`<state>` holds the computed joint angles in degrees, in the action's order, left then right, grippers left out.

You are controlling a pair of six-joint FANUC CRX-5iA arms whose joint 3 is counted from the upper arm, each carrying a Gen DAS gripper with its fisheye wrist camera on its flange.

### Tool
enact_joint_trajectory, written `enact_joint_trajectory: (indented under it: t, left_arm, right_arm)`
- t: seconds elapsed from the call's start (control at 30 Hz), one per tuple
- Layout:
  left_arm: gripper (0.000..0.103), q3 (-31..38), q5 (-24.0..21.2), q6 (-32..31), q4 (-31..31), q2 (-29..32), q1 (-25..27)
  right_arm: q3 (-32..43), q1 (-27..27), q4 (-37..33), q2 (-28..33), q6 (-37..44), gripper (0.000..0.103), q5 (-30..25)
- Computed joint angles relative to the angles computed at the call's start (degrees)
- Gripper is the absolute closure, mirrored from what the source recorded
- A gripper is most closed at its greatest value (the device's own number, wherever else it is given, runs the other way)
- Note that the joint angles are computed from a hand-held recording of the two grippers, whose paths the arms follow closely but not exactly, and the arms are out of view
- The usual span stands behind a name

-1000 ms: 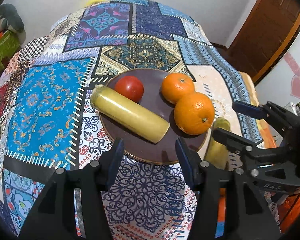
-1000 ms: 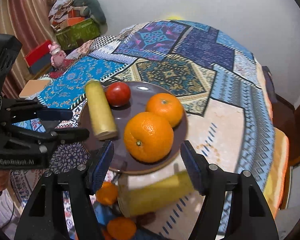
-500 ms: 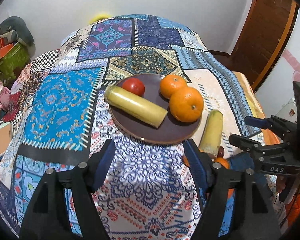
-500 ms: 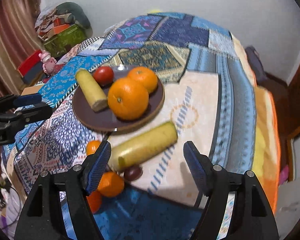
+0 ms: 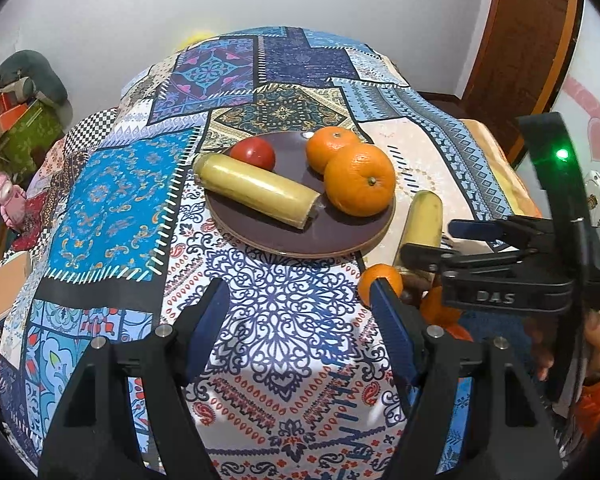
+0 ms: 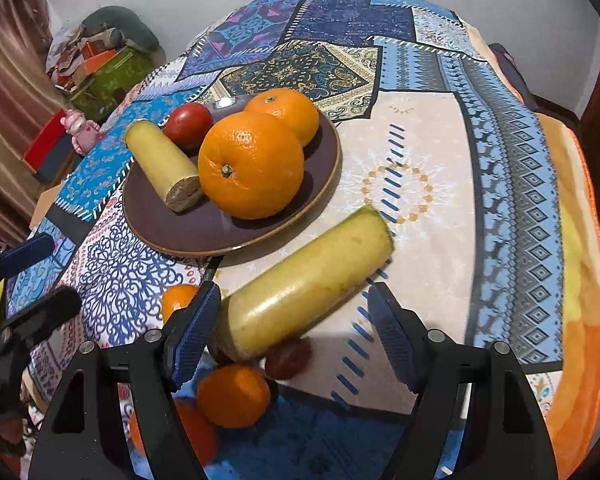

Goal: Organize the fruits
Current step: 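Grasp the second yellow gourd with the right gripper while the left gripper grasps a small orange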

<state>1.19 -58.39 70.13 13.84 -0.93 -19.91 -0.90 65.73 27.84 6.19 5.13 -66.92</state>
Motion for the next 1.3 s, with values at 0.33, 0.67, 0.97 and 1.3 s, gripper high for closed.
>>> enact_joint_trajectory:
  t: [0.33, 0.67, 0.97, 1.3]
  left_arm:
    - [0.031, 0.56, -1.07, -0.4, 1.11, 1.79, -1.41]
    - [0.045, 3.26, -2.5, -1.02, 1.44, 5.75, -4.39]
    - [0.057, 7.52, -5.51, 1.83, -1.04, 11.01, -6.84]
    - [0.068, 4.97, -3.37, 0.76, 0.76, 9.16, -5.44]
  right_arm:
    - [-3.0, -0.05, 1.03, -2.79, 0.35, 0.048, -0.21]
    - [-6.85, 0.92, 1.02, -7.44, -0.16, 0.05, -1.48]
    - [-6.63, -0.67, 0.07, -6.64, -0.61, 0.05, 2.38]
    - [-5.47, -2.33, -3.58, -4.53, 0.56, 0.045, 6.08]
